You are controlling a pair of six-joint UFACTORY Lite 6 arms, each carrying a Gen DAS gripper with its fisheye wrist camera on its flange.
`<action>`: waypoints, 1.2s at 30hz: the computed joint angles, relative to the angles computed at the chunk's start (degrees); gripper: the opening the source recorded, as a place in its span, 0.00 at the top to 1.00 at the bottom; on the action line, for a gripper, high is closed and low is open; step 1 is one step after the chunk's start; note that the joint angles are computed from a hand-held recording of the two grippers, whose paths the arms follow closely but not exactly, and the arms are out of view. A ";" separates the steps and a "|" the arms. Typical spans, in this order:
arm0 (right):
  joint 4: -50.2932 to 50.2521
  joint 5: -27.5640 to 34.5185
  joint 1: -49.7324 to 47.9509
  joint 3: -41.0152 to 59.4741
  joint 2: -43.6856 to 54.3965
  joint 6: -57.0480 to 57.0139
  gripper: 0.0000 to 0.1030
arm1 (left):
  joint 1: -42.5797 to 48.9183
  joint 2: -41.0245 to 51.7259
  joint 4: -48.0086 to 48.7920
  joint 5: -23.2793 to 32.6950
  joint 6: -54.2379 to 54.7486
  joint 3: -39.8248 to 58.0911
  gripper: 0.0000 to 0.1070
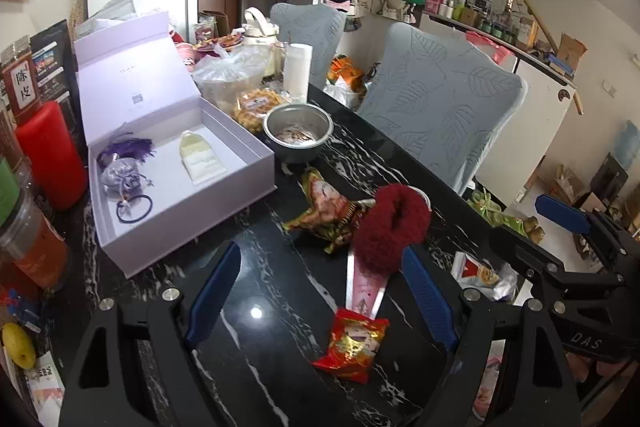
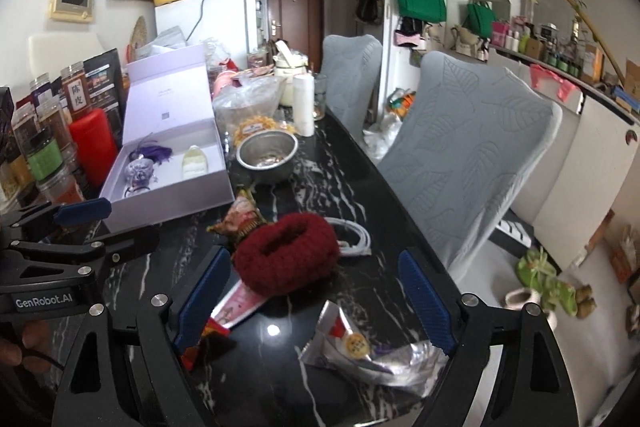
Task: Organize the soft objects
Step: 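Withdraw both grippers from the box back over the table, then grasp the red snack packet with the left gripper while the right gripper grasps the silver packet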
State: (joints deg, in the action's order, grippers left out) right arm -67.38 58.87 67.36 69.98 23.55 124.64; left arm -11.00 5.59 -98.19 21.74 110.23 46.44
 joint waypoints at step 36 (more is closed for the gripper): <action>2.82 -5.07 0.26 -11.10 3.48 10.32 0.04 | -3.08 16.91 -6.30 -0.11 11.68 0.29 0.22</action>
